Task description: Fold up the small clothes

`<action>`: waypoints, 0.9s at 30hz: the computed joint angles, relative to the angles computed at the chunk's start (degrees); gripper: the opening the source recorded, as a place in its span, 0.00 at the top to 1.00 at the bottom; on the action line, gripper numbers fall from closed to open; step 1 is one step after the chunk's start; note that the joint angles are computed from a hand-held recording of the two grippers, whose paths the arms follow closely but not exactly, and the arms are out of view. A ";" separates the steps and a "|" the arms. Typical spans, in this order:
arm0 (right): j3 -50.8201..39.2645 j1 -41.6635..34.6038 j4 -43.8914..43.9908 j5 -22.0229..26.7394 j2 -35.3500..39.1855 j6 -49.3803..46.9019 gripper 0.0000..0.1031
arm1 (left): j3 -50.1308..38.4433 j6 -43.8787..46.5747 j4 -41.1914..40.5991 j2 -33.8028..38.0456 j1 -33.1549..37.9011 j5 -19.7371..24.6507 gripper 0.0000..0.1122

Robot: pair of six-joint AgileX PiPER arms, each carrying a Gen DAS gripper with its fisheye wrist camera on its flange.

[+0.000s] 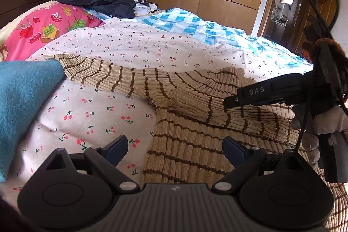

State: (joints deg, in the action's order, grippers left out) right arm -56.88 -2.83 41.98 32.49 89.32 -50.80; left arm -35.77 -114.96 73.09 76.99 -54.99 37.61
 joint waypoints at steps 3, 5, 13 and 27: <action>-1.22 1.41 -4.95 -0.78 3.22 1.44 0.57 | -0.18 0.65 -0.31 0.40 0.22 -0.16 0.13; -0.66 2.14 -6.55 -1.88 2.75 1.90 0.75 | -0.26 0.91 -0.62 0.51 0.44 -0.33 0.13; -3.89 2.24 -15.69 -5.97 3.87 15.98 0.96 | -0.10 0.09 0.28 0.52 0.33 -0.22 0.13; 1.57 6.02 -5.53 -3.52 0.13 1.46 0.74 | 1.20 -3.37 2.13 -0.68 0.35 1.72 0.13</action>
